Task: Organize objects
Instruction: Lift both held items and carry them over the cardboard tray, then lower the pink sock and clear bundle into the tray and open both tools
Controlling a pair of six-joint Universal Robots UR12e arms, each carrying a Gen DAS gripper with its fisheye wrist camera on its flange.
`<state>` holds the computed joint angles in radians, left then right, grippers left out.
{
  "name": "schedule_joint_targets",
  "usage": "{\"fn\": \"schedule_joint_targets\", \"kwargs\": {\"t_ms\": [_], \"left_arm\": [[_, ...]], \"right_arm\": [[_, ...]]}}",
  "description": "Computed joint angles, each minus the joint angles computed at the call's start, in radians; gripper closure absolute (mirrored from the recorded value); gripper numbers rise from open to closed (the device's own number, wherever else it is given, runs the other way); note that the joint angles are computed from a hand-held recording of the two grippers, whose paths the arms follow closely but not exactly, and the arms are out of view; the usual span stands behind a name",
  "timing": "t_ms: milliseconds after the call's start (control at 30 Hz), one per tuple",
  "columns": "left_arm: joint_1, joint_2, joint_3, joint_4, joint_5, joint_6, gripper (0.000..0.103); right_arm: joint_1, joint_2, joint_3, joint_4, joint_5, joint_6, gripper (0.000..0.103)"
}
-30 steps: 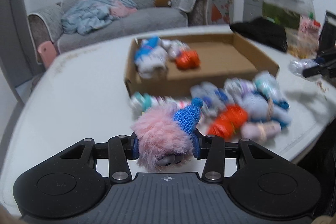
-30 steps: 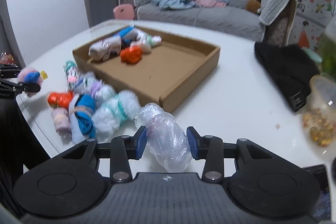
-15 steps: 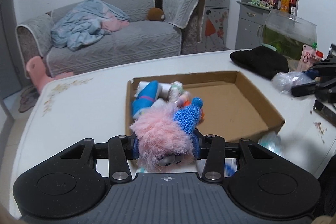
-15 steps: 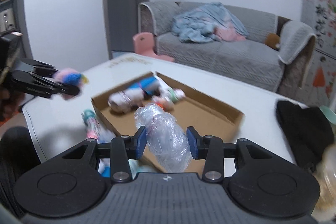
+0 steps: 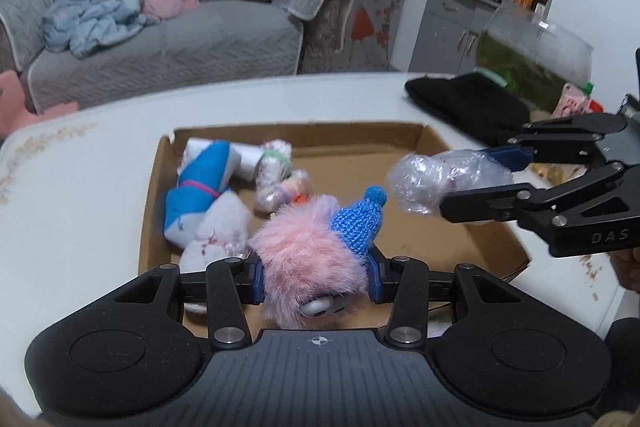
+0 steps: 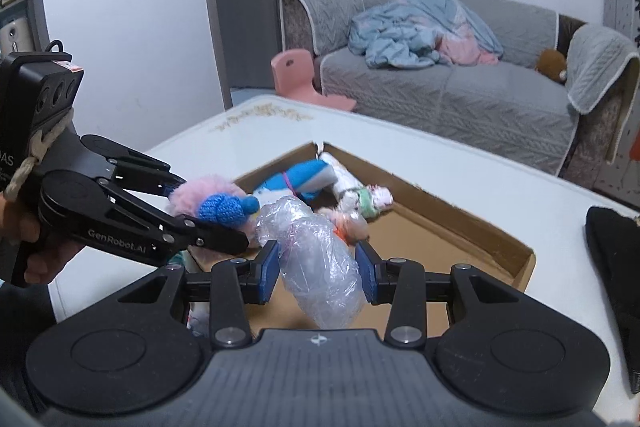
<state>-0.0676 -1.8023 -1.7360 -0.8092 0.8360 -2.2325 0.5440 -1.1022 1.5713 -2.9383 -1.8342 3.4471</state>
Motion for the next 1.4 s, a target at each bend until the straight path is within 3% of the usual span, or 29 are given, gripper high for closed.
{"fn": "schedule_joint_targets", "kwargs": {"t_ms": [100,267,567,1067,1200,1400], "left_arm": [[-0.01,-0.02,0.013,0.004,0.057,0.014,0.052],[-0.019,-0.036,0.006,0.09,0.136,0.042,0.052],[-0.032,-0.033,-0.042,0.208,0.193,0.131,0.05],[-0.063,-0.039,-0.02,0.189,0.294,0.171,0.044],[-0.058,-0.039,-0.011,0.16,0.283,0.158,0.034],[-0.066,-0.035,-0.014,0.162,0.311,0.158,0.03]], "right_arm": [[-0.003,0.011,-0.013,0.024,0.017,0.002,0.065],[-0.003,0.037,-0.045,0.061,0.049,0.0,0.065],[-0.002,0.08,-0.108,0.139,0.082,0.007,0.065],[-0.005,0.12,-0.182,0.262,0.116,0.009,0.065],[-0.007,0.126,-0.192,0.272,0.131,0.032,0.065],[-0.008,0.126,-0.2,0.297,0.138,0.025,0.062]]}}
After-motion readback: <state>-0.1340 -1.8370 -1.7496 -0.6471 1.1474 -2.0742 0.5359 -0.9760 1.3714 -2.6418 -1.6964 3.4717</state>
